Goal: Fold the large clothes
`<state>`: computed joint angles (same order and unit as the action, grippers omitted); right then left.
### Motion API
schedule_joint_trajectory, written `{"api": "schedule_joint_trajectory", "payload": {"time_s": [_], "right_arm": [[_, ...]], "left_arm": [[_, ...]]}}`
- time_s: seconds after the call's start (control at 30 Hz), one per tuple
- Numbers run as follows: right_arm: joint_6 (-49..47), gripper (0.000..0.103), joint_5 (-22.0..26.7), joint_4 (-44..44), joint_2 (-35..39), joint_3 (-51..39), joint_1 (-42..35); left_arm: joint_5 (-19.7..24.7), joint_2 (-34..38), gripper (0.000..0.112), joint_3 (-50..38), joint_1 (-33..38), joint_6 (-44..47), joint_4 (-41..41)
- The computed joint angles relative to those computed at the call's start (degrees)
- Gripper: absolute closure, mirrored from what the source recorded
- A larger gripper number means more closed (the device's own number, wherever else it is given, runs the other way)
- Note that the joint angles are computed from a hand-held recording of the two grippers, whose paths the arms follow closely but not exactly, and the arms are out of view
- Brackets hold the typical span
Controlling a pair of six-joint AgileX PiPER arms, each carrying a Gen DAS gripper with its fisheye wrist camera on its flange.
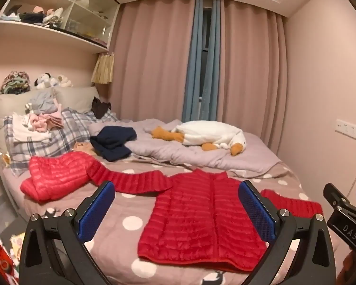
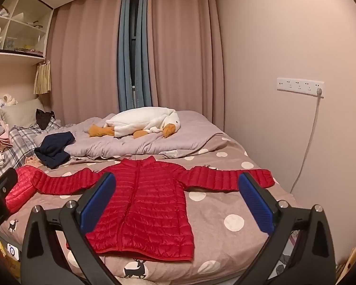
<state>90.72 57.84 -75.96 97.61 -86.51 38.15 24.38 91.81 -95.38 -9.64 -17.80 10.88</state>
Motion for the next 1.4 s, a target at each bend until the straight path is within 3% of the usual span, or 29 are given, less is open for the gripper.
{"api": "schedule_joint_trajectory", "payload": {"time_s": [0.3, 0.93, 1.4], "right_arm": [[-1.3, 0.0, -1.1, -0.3, 0.3, -0.3, -0.4], [-3.7, 0.0, 0.3, 0.2, 1.1, -2.0, 0.0], [-1.9, 0.0, 0.8, -0.7, 0.2, -0.5, 0.1]], "left_arm": [[0.1, 0.8, 0.009, -1.6, 0.2, 3.6, -4.0], [-0.2, 0.1, 0.009, -0.6, -0.1, 5.2, -3.9], [0.5, -0.4, 0.009, 0.0, 1.5, 12.7, -13.3]]}}
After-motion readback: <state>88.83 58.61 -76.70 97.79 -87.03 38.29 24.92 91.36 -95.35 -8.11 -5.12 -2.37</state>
